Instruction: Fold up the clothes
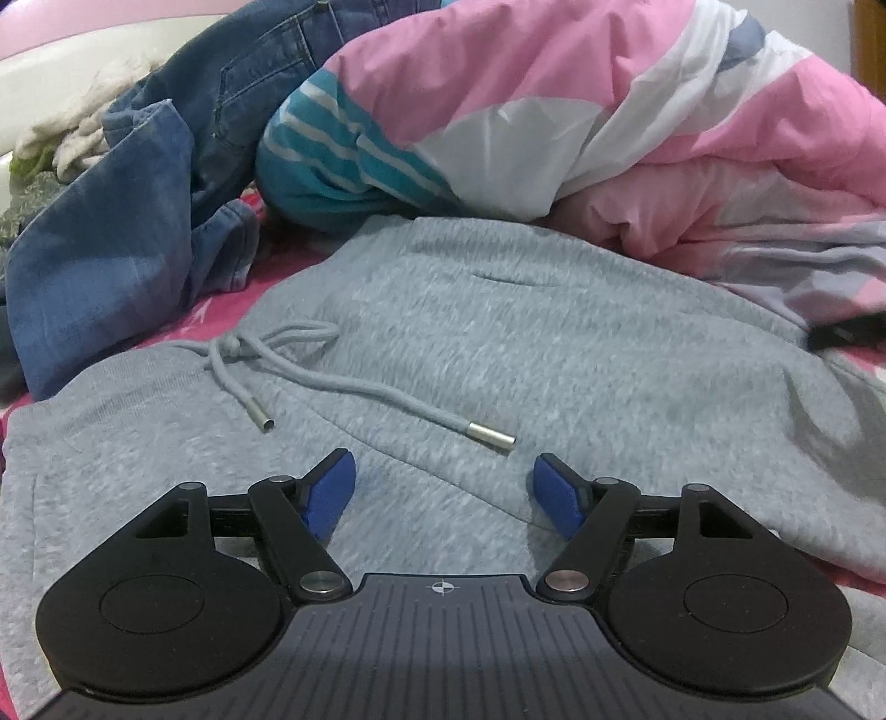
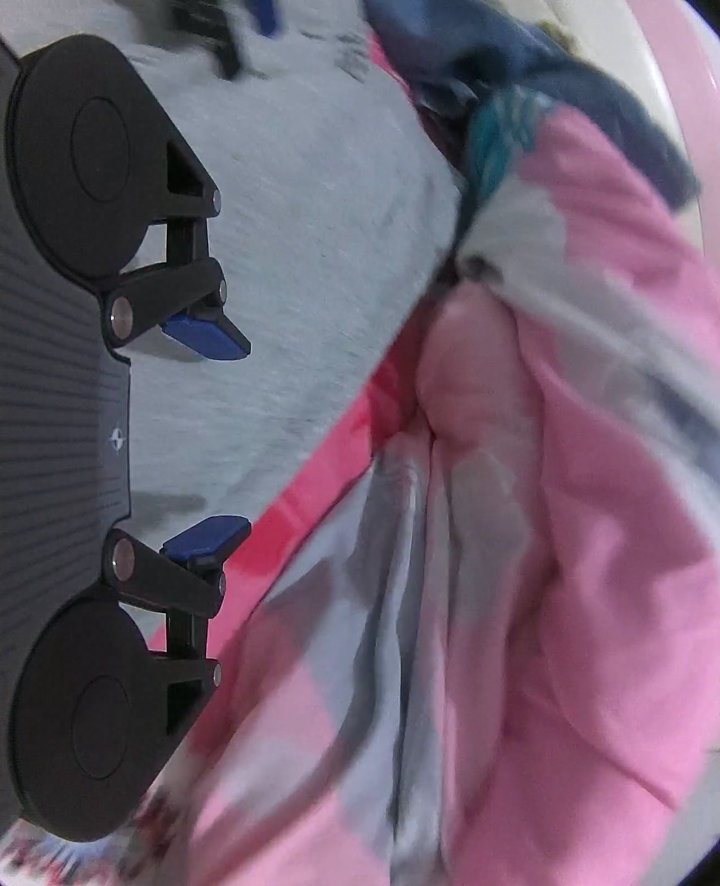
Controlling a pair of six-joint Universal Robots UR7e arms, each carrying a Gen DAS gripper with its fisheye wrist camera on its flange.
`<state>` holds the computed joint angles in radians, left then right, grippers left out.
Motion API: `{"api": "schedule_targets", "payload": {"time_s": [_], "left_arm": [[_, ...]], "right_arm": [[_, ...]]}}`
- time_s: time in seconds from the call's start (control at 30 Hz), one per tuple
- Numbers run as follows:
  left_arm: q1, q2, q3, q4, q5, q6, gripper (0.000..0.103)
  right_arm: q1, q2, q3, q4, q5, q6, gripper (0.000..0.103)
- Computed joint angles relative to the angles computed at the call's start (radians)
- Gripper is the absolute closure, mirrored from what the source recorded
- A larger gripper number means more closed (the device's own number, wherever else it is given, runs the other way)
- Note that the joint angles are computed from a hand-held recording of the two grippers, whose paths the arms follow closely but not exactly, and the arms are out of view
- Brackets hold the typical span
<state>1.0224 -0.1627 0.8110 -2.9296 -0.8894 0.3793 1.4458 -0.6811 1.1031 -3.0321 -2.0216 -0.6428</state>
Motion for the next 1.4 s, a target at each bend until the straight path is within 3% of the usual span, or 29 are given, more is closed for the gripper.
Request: {"api": "schedule_targets", "payload": {"time_s": [0.17,0.3,0.37,0.4,0.43,0.5,0.63,0.8,0.9,1.03,1.17,1.27,1.4], "left_arm": [[-0.003,0.009,-0.009,-0.001,0.015,0.017,0.03],[-0.002,0.005,-0.01,0.013,0.011,0.003,0.03],[-0.002,0.005,-0.012,0.016,0.01,0.001,0.03],[-0.002,0.004,-0.012,0.018,0.01,-0.001,0.03],[0.0,0.001,-0.01,0.022,0.004,-0.008,0.03],[0.003,-0.005,-0.006,0.031,-0.008,-0.02,0.03],[0.01,-0.019,0.003,0.045,-0.031,-0.052,0.03],[0.018,-0.04,0.018,0.045,-0.062,-0.114,0.03],[0.024,-0.068,0.057,-0.046,-0.11,-0.148,0.03],[0.052,-0.132,0.136,-0.14,-0.282,-0.266,0.03],[0.089,-0.167,0.161,-0.15,-0.451,-0.396,0.03],[0.11,-0.181,0.162,-0.152,-0.527,-0.458,0.029],[0.126,-0.193,0.17,-0.173,-0.574,-0.481,0.026]], "right_arm": [[-0.022,0.133,-0.249,0.145,0.019,0.063,0.038],[-0.036,0.136,-0.272,0.193,0.056,0.096,0.038],[-0.035,0.123,-0.261,0.211,0.069,0.102,0.059],[-0.033,0.116,-0.256,0.224,0.071,0.112,0.082],[-0.031,0.112,-0.257,0.243,0.072,0.125,0.095],[-0.02,0.107,-0.246,0.237,0.053,0.105,0.101],[0.011,0.086,-0.193,0.17,0.022,0.055,0.102],[0.054,-0.013,-0.032,0.059,0.064,0.012,0.102],[0.081,-0.079,0.082,0.002,0.086,-0.015,0.102],[0.122,-0.146,0.231,-0.071,0.11,-0.044,0.102],[0.161,-0.183,0.357,-0.14,0.133,-0.077,0.102],[0.189,-0.19,0.449,-0.19,0.132,-0.124,0.102],[0.215,-0.144,0.548,-0.296,0.062,-0.271,0.102]]}}
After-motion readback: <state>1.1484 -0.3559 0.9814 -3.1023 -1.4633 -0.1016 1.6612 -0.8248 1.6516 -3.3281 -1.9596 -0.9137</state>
